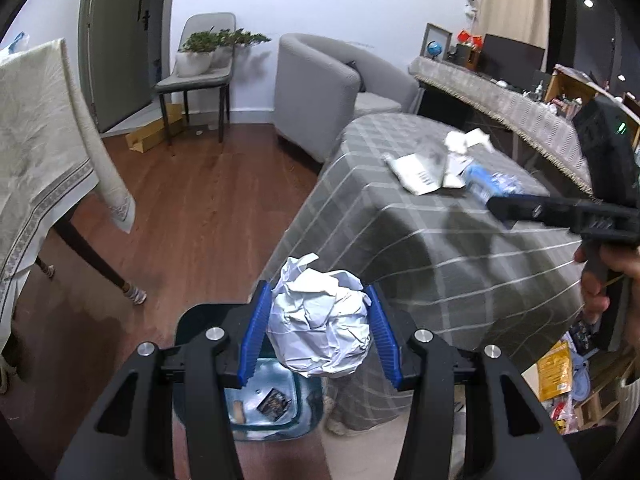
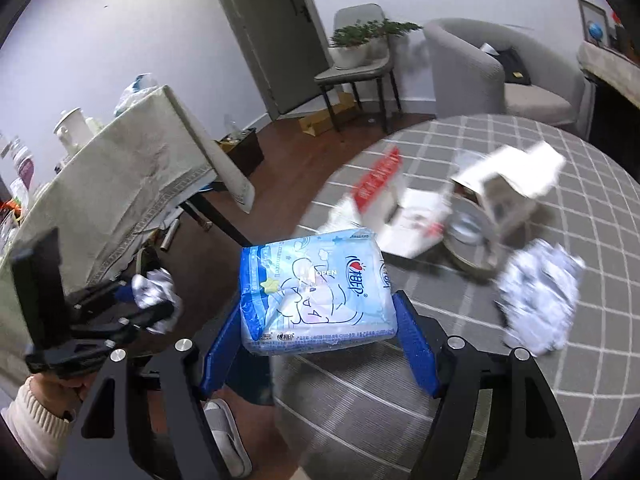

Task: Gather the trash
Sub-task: 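Carry the foil ball and tissue pack over the teal bin with both grippers, then open the left gripper then the right gripper to drop items into the bin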

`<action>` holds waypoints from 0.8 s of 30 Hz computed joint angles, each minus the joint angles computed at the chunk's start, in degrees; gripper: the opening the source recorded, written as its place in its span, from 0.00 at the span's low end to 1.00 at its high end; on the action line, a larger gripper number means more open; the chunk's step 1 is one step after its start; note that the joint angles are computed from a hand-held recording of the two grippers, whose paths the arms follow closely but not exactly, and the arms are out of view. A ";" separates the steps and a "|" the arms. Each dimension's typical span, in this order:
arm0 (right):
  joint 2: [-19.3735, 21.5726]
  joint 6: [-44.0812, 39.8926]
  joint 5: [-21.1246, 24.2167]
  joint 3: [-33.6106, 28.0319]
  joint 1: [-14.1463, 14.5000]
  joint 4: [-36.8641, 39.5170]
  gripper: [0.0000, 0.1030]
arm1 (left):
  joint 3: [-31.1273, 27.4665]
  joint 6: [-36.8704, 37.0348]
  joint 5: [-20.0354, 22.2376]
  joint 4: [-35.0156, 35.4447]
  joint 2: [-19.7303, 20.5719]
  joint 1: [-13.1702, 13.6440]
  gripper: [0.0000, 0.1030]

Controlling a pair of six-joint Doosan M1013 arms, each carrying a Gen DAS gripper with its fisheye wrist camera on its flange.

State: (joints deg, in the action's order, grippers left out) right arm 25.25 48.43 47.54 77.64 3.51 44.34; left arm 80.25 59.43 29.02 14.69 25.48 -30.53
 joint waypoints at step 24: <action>4.91 -0.29 3.94 -5.76 9.51 -6.06 0.71 | 2.31 7.95 12.14 -12.82 4.64 5.76 0.53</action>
State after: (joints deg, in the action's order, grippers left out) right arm 30.16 48.14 51.48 71.88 13.02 38.28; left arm 82.56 67.37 41.16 1.86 30.11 -24.77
